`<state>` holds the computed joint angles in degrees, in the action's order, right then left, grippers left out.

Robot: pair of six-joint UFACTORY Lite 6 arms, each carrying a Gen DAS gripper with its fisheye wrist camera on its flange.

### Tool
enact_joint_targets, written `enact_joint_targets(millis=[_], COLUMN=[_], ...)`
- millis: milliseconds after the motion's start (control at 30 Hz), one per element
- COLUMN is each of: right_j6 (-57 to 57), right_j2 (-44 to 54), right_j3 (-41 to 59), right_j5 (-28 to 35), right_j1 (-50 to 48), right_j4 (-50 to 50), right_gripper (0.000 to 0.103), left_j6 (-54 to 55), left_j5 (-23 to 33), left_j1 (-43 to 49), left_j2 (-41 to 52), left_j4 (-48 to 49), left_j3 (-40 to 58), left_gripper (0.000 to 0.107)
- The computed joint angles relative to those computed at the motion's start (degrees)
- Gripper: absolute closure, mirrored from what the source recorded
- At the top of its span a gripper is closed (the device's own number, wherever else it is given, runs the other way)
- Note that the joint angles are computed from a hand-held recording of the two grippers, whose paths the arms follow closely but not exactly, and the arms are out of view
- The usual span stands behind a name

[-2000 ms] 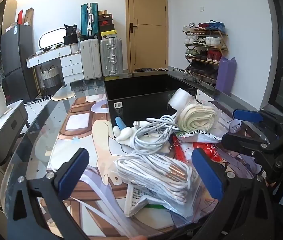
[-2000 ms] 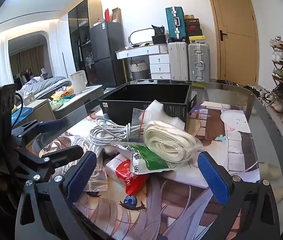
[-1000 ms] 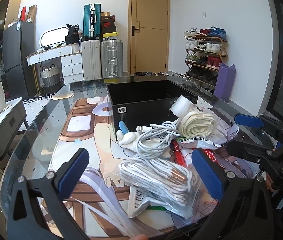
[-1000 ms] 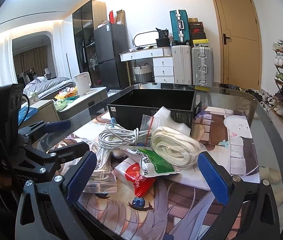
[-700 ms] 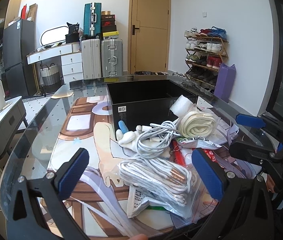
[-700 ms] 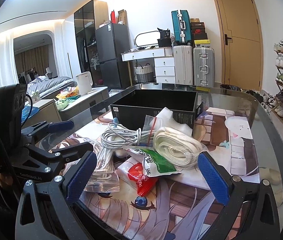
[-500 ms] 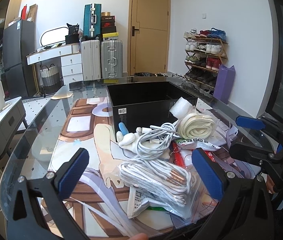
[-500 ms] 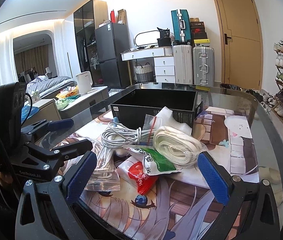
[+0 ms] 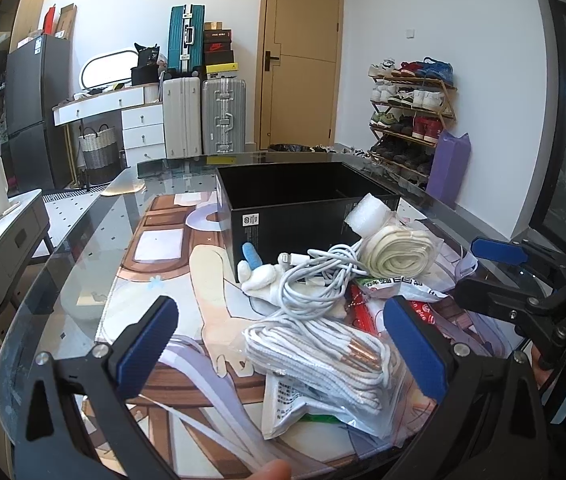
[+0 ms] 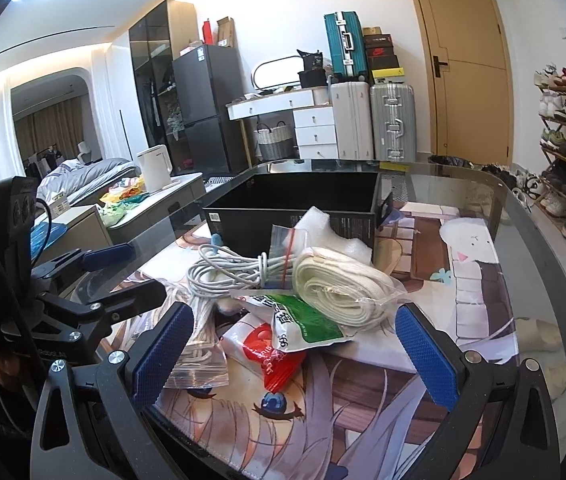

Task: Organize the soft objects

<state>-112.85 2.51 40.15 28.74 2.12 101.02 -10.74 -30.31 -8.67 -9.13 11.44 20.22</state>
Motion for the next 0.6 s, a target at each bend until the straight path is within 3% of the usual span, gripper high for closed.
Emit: enact_joint_targets(millis=[367,600], right_j6=[-0.87,-1.21], right_j2=[3.47,6.14], right_j3=[2.52,5.52], right_j5=[-2.95,-5.95], right_j1=[2.06,3.54], right_j4=[1.10,2.58], right_gripper=[0.001,0.001], left_j6=[-3.60,1.80], left_j5=[-1.88,-1.33], left_j1=[2.65,0.14], left_j2=[1.87,2.26], left_j4=[6.08,0.41], left_j3=[0.44,0.40], left_gripper=[0.004,0.004])
